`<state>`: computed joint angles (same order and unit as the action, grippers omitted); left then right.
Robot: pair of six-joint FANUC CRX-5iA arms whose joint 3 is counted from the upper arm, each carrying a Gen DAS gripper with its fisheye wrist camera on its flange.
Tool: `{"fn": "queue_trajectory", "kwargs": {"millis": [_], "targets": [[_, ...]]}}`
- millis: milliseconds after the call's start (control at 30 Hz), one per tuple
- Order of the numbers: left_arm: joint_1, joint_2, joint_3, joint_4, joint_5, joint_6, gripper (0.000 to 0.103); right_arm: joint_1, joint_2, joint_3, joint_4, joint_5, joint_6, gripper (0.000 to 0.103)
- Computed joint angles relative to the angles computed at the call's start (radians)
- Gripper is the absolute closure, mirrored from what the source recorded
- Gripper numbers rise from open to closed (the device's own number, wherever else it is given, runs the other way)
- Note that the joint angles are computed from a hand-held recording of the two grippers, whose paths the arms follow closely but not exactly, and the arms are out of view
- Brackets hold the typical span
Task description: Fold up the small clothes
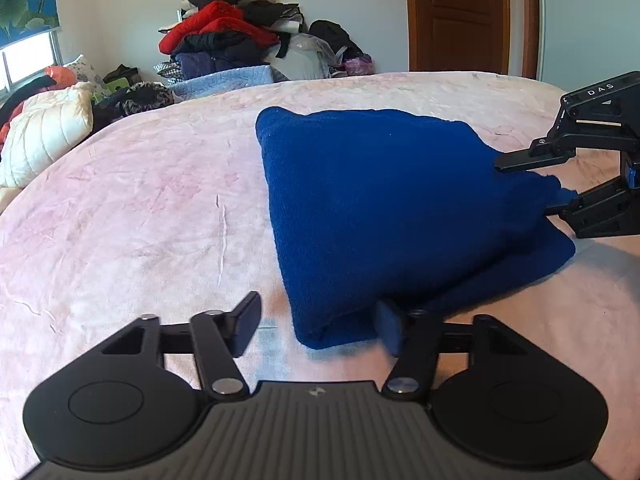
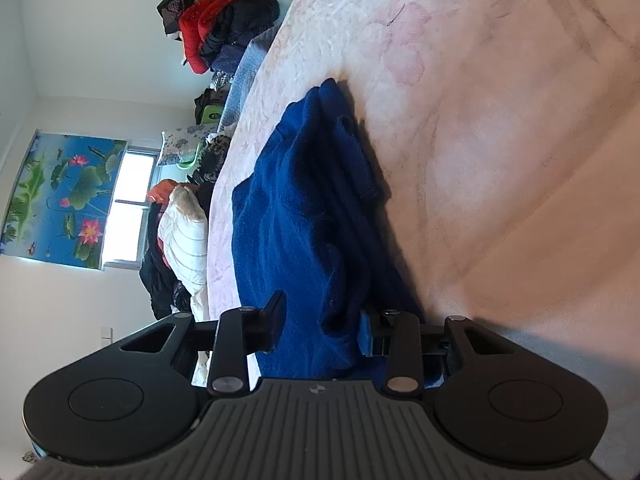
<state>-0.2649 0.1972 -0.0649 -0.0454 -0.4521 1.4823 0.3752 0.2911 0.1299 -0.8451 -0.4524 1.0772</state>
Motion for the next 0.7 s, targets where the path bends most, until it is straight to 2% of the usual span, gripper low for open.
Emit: {"fn": "queue_trajectory", "kwargs": {"millis": [33,67,100,167,233,267,300,333,433,467,533,567,633,700], "targets": [[0.000,0.002,0.009,-0.015,-0.009,0.032,0.058,0.001,0.000,0.001,-0.002,0.003,0.007,0.078],[0.001,0.002,0.009,-0.019,-0.007,0.044,0.068,0.001,0.001,0.002,-0.010,0.004,0.013,0.086],[0.002,0.004,0.011,-0.010,-0.011,0.033,0.073,0.005,0.001,0.000,0.000,0.011,0.005,0.088],[-0.007,0.005,0.017,-0.039,-0.016,0.035,0.073,0.043,-0.005,-0.019,0.120,0.050,-0.080,0.090],[-0.017,0.003,0.019,-0.073,-0.007,0.038,0.073,0.051,-0.010,-0.025,0.131,0.065,-0.086,0.091],[-0.020,0.005,0.027,-0.095,-0.011,0.061,0.078,0.054,-0.015,-0.028,0.135,0.076,-0.087,0.091],[-0.016,0.006,0.031,-0.095,-0.015,0.081,0.093,0.064,-0.021,-0.036,0.167,0.091,-0.108,0.091],[-0.003,0.001,0.024,-0.061,-0.013,0.075,0.094,0.079,-0.032,-0.051,0.214,0.113,-0.145,0.092],[0.027,-0.028,-0.016,0.017,0.018,0.021,0.095,0.089,-0.079,-0.089,0.199,0.136,-0.114,0.093],[0.032,-0.026,-0.015,0.023,0.009,0.015,0.095,0.089,-0.089,-0.103,0.183,0.127,-0.097,0.093],[0.027,0.004,0.019,-0.012,-0.048,0.049,0.095,0.099,-0.078,-0.121,0.233,0.080,-0.162,0.093],[0.021,0.004,0.018,-0.037,-0.039,0.075,0.095,0.101,-0.068,-0.133,0.239,0.077,-0.195,0.094],[0.015,0.001,0.024,-0.055,-0.046,0.101,0.095,0.086,-0.064,-0.140,0.139,0.094,-0.137,0.094],[0.024,0.003,0.022,-0.025,-0.051,0.084,0.095,0.098,-0.071,-0.148,0.170,0.120,-0.144,0.093]]}}
